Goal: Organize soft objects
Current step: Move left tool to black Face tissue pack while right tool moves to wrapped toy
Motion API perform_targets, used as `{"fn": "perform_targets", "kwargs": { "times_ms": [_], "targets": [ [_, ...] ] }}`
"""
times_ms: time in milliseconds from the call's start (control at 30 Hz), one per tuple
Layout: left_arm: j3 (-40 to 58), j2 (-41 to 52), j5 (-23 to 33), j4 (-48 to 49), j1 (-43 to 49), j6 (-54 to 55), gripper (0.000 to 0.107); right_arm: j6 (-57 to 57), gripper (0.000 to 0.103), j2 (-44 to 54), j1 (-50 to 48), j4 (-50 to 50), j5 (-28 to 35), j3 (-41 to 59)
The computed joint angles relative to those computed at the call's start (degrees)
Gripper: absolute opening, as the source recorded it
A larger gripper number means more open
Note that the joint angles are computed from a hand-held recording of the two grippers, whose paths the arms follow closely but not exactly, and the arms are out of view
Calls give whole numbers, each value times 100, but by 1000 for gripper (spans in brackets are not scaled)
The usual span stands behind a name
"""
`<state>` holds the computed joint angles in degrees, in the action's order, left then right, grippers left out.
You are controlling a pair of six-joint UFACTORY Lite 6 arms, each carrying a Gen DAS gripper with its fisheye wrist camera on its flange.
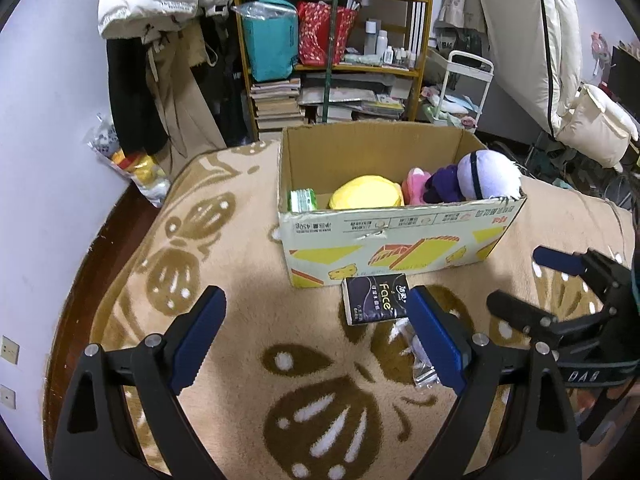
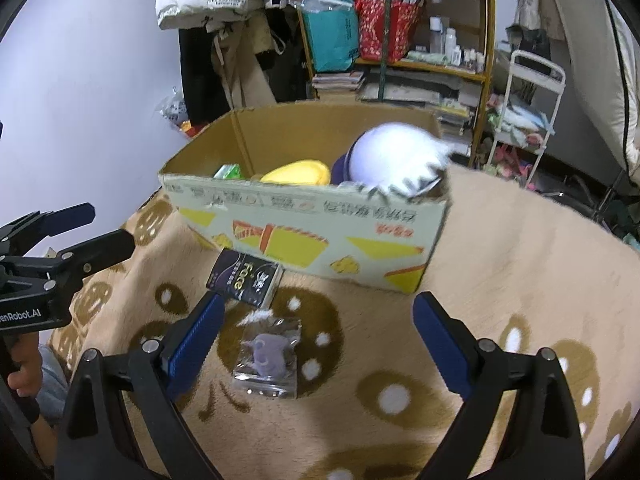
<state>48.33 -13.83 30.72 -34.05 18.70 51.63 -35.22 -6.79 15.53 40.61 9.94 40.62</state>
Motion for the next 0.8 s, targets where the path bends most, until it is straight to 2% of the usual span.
{"fn": "perform_targets", "kwargs": {
  "times_ms": [400, 800],
  "targets": [
    [446, 1130, 163, -608, -35, 349, 91, -591, 99, 803, 161, 901, 28, 230],
    [643, 1780, -92, -608, -265, 273, 91, -1314, 99, 1484, 127, 1649, 95, 494]
  ]
}}
